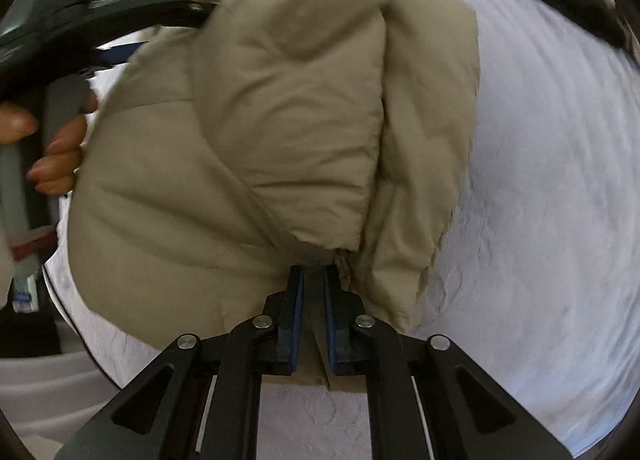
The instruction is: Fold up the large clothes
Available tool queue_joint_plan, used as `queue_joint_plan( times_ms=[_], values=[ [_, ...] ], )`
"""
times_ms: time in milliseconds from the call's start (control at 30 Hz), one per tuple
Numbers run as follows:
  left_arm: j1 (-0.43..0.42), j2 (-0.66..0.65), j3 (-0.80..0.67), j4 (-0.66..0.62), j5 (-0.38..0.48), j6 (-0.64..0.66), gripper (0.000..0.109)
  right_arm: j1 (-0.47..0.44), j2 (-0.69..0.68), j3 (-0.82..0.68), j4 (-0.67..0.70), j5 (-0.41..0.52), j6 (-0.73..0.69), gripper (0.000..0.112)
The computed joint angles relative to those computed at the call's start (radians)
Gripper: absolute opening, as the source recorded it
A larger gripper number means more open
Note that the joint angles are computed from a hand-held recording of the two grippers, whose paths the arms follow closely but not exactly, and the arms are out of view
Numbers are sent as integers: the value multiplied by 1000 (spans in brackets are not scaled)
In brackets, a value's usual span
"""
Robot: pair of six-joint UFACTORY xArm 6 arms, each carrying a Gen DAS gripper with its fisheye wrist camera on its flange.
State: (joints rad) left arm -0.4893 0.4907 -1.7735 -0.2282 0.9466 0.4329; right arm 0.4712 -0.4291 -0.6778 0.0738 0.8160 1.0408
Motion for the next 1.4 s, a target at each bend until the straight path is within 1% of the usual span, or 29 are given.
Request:
queue_joint_plan(
  times_ms=[167, 333, 400, 567, 667, 933, 1100, 1200, 1267, 1400],
  values=[
    [21, -36, 11, -4, 49, -2, 97, -23, 15, -11, 40, 12, -46, 9],
    [38, -94, 65, -23, 67, 21, 97, -58, 66, -61, 66, 27, -84, 9],
    [44, -111, 81, -27, 74, 35, 97, -66, 58, -59, 68, 33, -84, 9],
    [69, -150, 108, -27, 105, 43, 97, -56, 42, -73, 43, 69, -59, 9],
    [87, -179, 139, -22, 105, 58, 97, -48, 35, -75, 36, 77, -40, 10],
    [131, -242, 209, -6, 101, 86, 97, -19, 26, -62, 22, 65, 18, 11],
    [160, -285, 260, -4, 101, 111, 97, -17, 20, -54, 17, 66, 24, 12],
    [186, -337, 325, -13, 95, 127, 97, -8, 10, -62, 16, 87, 38, 13],
    [201, -379, 388, 2, 92, 127, 97, 4, -3, -69, 22, 109, 53, 13],
    [241, -470, 516, 6, 119, 154, 97, 40, -44, -81, 8, 148, 103, 13]
  ],
)
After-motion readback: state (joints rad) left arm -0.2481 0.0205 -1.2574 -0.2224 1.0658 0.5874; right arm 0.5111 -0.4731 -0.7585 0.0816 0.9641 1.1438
